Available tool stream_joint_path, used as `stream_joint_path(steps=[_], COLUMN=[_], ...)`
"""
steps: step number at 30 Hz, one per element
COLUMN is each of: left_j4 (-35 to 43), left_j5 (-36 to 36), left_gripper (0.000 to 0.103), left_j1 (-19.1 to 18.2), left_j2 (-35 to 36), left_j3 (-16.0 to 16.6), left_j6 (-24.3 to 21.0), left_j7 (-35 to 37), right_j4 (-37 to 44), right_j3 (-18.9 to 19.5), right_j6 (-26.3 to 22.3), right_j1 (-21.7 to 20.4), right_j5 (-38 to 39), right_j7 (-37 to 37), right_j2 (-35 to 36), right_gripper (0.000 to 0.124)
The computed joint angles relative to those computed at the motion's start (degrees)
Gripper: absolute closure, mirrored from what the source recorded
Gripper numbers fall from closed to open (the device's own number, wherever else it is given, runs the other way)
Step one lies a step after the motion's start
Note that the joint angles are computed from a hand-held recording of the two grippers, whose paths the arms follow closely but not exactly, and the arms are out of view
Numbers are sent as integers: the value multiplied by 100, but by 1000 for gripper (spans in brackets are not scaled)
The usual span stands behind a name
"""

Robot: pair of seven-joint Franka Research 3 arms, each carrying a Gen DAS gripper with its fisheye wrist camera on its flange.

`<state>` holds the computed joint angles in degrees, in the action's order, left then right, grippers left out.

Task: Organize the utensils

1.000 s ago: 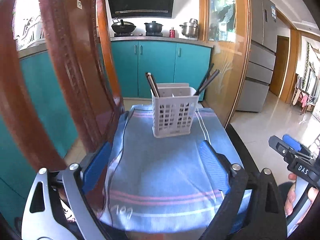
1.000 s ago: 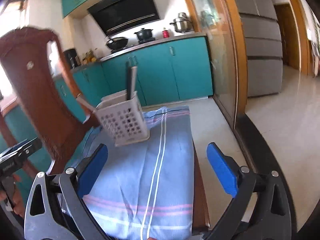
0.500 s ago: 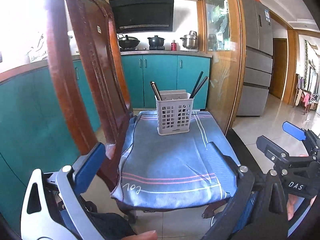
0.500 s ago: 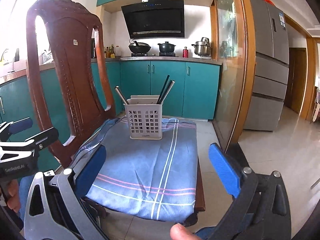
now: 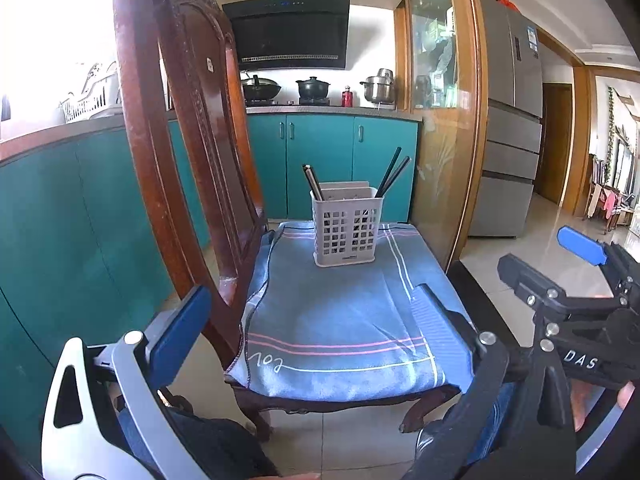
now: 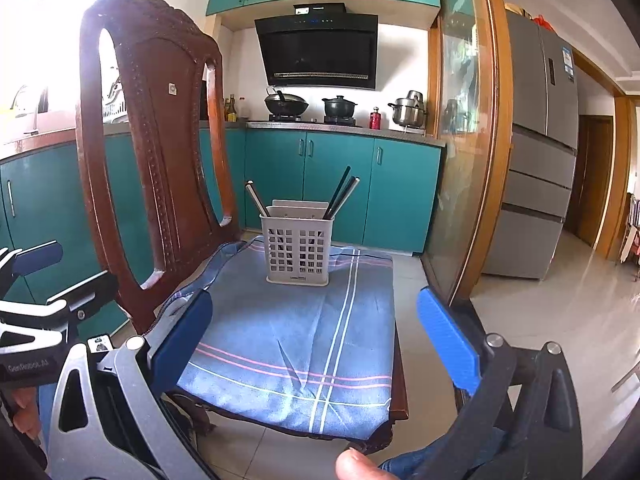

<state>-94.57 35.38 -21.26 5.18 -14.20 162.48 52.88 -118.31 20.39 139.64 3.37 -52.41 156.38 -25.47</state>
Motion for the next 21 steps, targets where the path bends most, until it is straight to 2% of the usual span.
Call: stream_joint_path(steps=[13, 21], left_j4=[-130, -64], left_j5=[-183, -77], left_gripper=[4, 4], left_j1=[42, -11], left_j2=[-60, -21], left_j3=[-34, -42], left_j6=[92, 28], left_j7=[293, 277], right_j4=[178, 89], right_j3=[23, -68], right_j6=[-329, -293], right_j1=[144, 202], right_j5=[-251, -303], right_j7=[207, 285], right_j2=[158, 91], right_gripper=[24, 24])
